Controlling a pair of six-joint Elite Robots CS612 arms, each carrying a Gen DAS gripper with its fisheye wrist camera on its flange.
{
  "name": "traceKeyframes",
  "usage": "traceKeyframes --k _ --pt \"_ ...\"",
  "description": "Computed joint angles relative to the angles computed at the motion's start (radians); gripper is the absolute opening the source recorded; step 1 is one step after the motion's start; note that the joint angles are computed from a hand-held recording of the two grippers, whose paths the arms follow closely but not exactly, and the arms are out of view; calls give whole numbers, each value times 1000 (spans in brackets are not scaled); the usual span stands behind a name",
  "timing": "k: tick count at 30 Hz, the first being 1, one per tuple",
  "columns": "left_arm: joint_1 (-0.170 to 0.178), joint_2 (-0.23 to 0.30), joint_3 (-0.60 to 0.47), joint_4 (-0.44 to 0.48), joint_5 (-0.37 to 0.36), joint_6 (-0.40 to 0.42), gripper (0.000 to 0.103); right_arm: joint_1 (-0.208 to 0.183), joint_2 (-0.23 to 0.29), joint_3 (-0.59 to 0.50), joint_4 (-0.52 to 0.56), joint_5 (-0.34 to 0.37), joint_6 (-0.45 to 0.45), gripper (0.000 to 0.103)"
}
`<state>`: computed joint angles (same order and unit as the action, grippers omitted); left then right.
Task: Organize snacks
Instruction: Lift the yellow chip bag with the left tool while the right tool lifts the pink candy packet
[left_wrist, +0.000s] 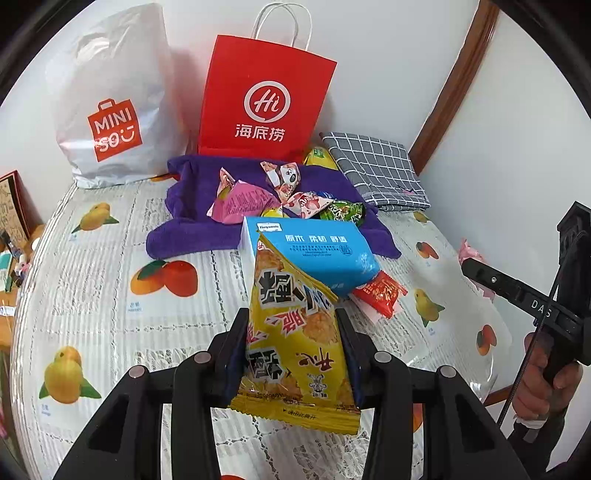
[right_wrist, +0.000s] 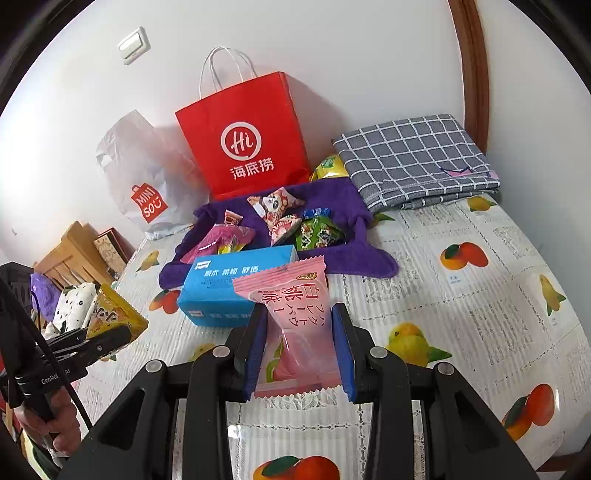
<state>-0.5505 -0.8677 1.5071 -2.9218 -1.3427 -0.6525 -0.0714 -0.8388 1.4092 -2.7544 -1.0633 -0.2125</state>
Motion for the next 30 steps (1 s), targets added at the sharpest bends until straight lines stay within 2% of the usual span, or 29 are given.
traceKeyframes --k 30 --pt "28 12 -43 29 -13 28 42 22 26 -68 18 -6 26 35"
